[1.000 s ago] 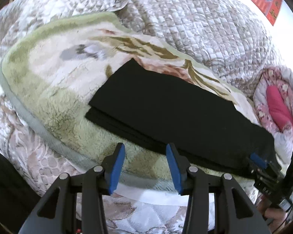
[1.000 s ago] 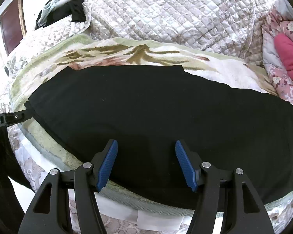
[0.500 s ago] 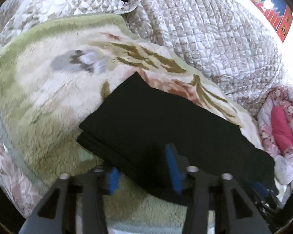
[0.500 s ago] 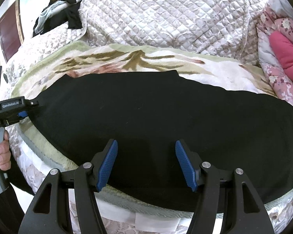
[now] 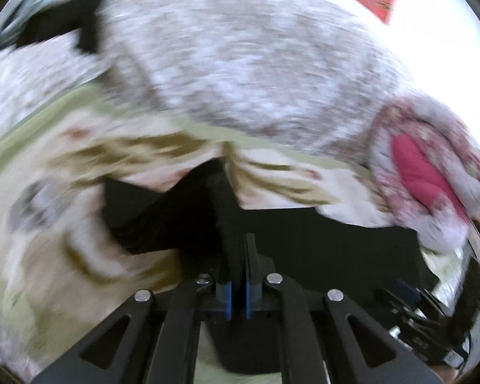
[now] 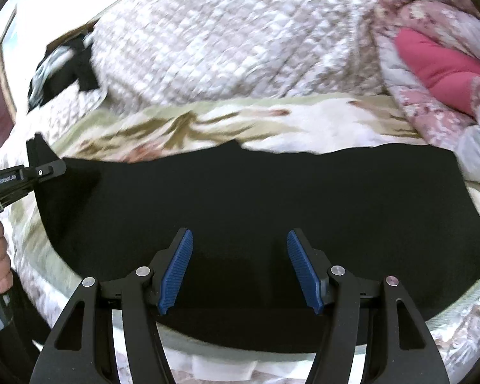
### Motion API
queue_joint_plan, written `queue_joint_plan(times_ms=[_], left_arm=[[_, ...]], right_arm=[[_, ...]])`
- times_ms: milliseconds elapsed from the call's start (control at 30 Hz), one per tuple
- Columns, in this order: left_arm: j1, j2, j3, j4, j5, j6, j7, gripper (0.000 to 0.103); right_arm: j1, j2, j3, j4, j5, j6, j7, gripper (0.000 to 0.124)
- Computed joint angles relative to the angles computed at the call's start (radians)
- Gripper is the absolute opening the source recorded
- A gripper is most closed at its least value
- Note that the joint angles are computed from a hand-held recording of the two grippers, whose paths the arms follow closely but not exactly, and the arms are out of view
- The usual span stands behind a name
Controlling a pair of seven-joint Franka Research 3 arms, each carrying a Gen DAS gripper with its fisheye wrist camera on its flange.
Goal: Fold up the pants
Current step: 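Grasp the pants' folded edge with the left tool and lift it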
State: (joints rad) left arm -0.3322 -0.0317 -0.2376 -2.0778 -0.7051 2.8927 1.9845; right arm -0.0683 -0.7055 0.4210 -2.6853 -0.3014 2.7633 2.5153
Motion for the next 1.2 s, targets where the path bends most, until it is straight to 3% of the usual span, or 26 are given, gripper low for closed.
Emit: queue_joint_plan(times_ms=[200,400,500,733,833,967,1067,1200], left_arm=[[-0.04,0.077,-0.066,0.13,-0.106,-0.167,0.245,0.006],[-0.054,0.162,-0.124,0.17,-0.034,-0.313,0.25,0.007],[-0.047,0.167,-0.139,0.154,-0.012,-0.321,0.235,0.007],[-0.009,0.068,-0.113,0.122,-0.273,-0.43,0.418,0.036],[-0.018,0.04,-0.082,0.096,-0.299,-0.354,0.409,0.038],[-0.018,0.067,-0.055,0.081,-0.106,-0.211,0.203,0.038],[0.006,0.082,-0.046,0.07,-0.063,-0.195,0.116,0.038],[0.023,0.094,-0.056,0.064,-0.062,-0.193,0.1,0.038]], right_arm=[[-0.073,-0.136,0.006,-0.046,0.004,-0.068,0.102,0.062],[-0.083,-0.2,-0.026,-0.08,0.033,-0.108,0.152,0.062],[-0.065,-0.193,-0.041,-0.085,0.046,-0.099,0.14,0.062],[-0.035,-0.147,-0.065,-0.085,0.083,-0.025,0.092,0.062],[0.043,-0.102,-0.134,-0.099,0.148,0.045,0.028,0.062],[0.145,-0.018,-0.218,-0.091,0.256,0.092,-0.087,0.062],[0.164,0.042,-0.237,-0.071,0.314,0.1,-0.14,0.062],[0.18,0.115,-0.269,-0.038,0.379,0.149,-0.221,0.061]])
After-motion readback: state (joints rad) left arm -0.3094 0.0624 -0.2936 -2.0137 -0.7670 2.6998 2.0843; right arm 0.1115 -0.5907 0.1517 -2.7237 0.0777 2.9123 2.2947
